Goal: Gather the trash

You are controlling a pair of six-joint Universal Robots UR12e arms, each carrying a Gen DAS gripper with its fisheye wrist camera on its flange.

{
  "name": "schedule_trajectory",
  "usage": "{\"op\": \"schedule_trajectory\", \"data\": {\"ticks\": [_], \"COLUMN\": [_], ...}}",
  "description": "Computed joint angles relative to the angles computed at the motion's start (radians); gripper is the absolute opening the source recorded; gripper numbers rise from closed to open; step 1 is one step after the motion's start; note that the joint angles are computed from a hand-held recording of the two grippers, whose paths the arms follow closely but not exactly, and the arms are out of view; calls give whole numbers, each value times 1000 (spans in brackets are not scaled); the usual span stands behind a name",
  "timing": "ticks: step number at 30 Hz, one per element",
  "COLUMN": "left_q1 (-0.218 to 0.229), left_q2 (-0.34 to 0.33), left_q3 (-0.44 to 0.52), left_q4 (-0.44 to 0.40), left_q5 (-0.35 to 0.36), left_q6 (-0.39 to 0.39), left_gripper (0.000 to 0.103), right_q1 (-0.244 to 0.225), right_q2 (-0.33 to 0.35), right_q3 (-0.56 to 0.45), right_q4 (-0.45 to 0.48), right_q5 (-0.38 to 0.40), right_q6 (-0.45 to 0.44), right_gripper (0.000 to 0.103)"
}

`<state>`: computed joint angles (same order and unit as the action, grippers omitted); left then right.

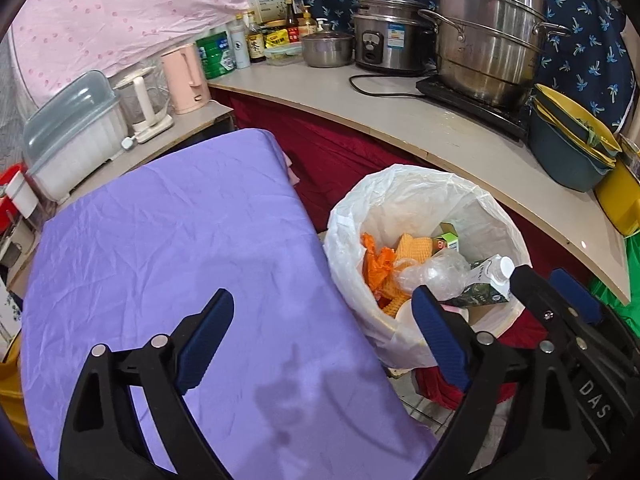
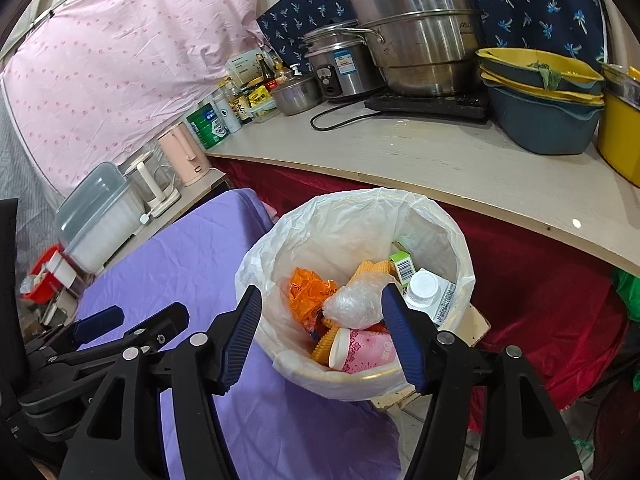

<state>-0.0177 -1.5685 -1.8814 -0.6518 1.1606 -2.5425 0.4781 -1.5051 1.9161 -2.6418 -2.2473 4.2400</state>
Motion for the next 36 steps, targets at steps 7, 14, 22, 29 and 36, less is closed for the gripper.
{"op": "schedule_trajectory", "data": {"ticks": [7, 14, 22, 29, 36], "left_q1": [28, 55, 76, 87, 96], "left_q2": [31, 63, 91, 107, 124], "left_q3": [-30, -65, -91, -109, -139], "left_q4": [4, 17, 16, 12, 35], "left_q5": [10, 15, 15, 24, 39], "left_q6": [-3, 6, 23, 16, 12], "left_gripper": [90, 93, 94, 95, 95], "right_q1": [35, 65, 81, 98, 109], "right_q2": [-2, -6, -14, -16, -17], "right_q3": [-19, -23, -16, -13, -12], "right_q4": [74, 111, 133, 172, 201], "right_q5": [-28, -48, -33, -48, -38], "right_q6": [16, 29, 42, 42, 44], "right_gripper": [71, 83, 97, 97, 97]}}
